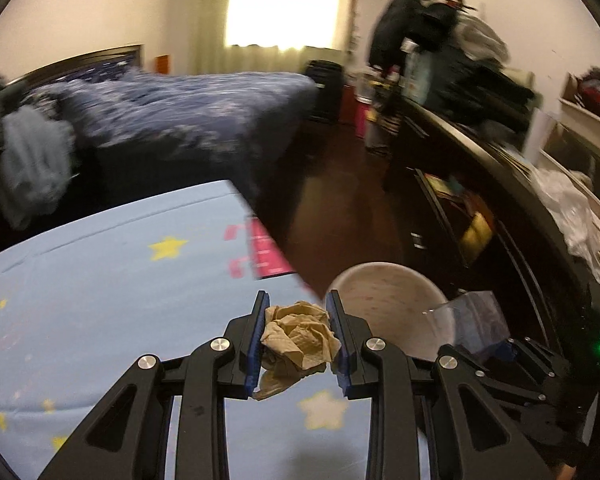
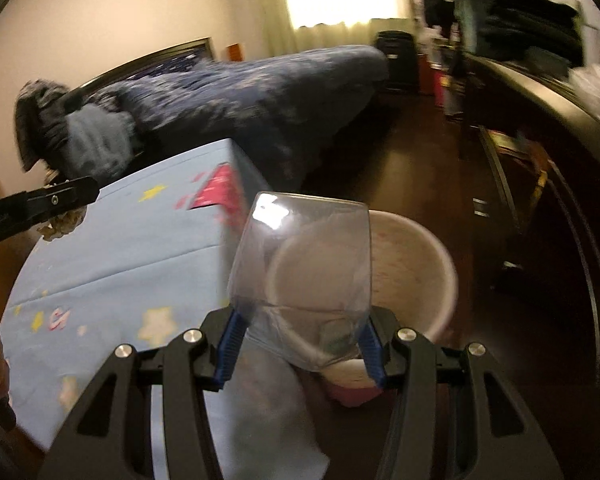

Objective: Collect trash
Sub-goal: 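Carry the paper and plastic box over the wastebasket and open both tools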

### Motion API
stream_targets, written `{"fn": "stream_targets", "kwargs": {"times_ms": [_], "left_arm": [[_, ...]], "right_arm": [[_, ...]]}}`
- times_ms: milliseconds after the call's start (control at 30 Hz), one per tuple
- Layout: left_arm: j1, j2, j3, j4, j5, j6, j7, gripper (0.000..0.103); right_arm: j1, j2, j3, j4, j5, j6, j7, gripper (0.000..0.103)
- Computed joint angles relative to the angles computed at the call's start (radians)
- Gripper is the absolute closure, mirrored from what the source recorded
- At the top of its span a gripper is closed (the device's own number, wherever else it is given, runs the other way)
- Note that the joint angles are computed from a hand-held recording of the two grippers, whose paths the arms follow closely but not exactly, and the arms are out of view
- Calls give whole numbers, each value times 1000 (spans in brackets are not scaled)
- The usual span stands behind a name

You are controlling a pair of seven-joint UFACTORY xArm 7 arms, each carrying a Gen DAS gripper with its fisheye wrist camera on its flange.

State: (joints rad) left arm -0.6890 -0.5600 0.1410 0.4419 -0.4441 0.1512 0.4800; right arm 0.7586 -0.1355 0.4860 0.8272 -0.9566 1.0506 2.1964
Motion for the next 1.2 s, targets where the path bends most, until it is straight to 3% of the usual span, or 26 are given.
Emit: {"fn": "stream_targets", "kwargs": {"times_ms": [200, 333, 667, 933, 1067, 1200], "left_arm": [[-147, 147, -6, 82, -51, -56, 31, 74], [-194, 266, -16, 157, -104, -72, 72, 74], [-88, 465, -145, 307, -203, -47, 85, 69], [-39, 473, -218, 340, -395, -58, 231, 32], [2, 449, -248, 342, -464, -53, 281, 24], [30, 403, -257, 326, -528, -56, 321, 18]], "right_arm": [[-28, -89, 0, -116, 61, -17, 36, 52], [-64, -112, 1, -167, 62, -62, 49, 52], [-145, -111, -16, -220, 17, -152, 57, 52], [-169, -73, -38, -206, -32, -179, 38, 51], [-168, -56, -41, -187, -37, -154, 22, 39], [-153, -45, -42, -169, -30, -130, 10, 36]]}}
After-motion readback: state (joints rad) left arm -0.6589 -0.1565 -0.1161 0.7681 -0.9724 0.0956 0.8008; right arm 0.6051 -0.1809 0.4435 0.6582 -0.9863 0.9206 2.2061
